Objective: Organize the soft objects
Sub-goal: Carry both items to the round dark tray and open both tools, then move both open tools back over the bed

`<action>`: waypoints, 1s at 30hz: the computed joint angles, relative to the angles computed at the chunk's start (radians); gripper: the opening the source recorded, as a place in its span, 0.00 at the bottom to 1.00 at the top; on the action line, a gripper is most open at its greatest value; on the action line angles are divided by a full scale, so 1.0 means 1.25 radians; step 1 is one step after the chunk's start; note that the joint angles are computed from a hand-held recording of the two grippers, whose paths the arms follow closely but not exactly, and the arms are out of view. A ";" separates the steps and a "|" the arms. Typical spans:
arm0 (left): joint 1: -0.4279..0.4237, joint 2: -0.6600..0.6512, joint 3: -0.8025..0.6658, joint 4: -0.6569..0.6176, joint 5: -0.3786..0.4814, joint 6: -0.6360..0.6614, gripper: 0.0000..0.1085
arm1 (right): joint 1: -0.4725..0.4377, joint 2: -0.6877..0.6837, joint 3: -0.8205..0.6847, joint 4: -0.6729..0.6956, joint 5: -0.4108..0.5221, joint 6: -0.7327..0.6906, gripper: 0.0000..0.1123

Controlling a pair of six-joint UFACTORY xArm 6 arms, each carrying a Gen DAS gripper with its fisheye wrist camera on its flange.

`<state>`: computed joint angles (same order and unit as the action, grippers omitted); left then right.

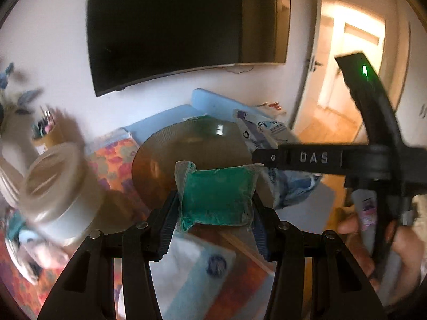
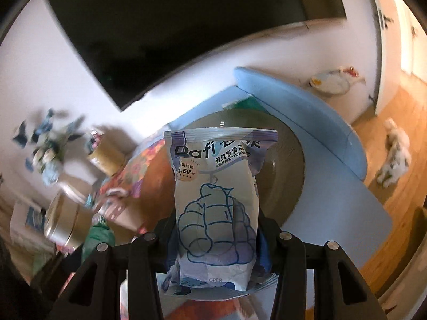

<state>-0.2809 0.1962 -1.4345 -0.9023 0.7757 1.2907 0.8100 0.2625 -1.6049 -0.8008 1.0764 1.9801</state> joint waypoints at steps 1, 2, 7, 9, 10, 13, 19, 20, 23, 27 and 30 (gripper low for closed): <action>-0.014 0.007 0.000 0.009 -0.024 -0.007 0.46 | -0.017 -0.005 0.012 0.010 -0.015 0.001 0.41; -0.031 0.019 -0.003 0.023 -0.052 -0.019 0.50 | -0.026 -0.012 0.024 0.015 -0.023 0.001 0.44; -0.055 0.038 0.000 -0.017 -0.074 0.027 0.83 | -0.081 -0.078 0.142 -0.018 -0.169 0.046 0.76; -0.059 0.025 0.019 -0.027 -0.082 0.046 0.83 | -0.067 -0.100 0.163 -0.042 -0.141 0.071 0.76; -0.058 0.014 0.029 -0.042 -0.079 0.058 0.83 | -0.061 -0.109 0.172 -0.049 -0.137 0.076 0.76; -0.029 -0.014 0.045 -0.084 -0.009 0.099 0.83 | -0.040 -0.138 0.203 -0.086 -0.126 0.125 0.76; 0.107 -0.077 0.059 -0.144 0.204 0.140 0.83 | 0.026 -0.146 0.196 -0.125 -0.083 0.163 0.76; 0.140 -0.081 0.053 -0.155 0.238 0.143 0.83 | 0.036 -0.138 0.184 -0.124 -0.075 0.153 0.76; 0.221 -0.087 0.033 -0.170 0.291 0.147 0.83 | 0.081 -0.095 0.125 -0.100 -0.032 0.091 0.76; 0.334 -0.035 -0.063 -0.188 0.324 0.120 0.83 | 0.119 -0.017 0.030 -0.064 -0.013 -0.015 0.77; 0.376 -0.002 -0.118 -0.181 0.238 0.092 0.83 | 0.130 0.071 -0.083 -0.045 -0.031 -0.110 0.77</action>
<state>0.1896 0.1943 -1.5822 -1.1282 1.0727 1.4058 0.9727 0.3513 -1.7089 -0.8569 1.0372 1.8424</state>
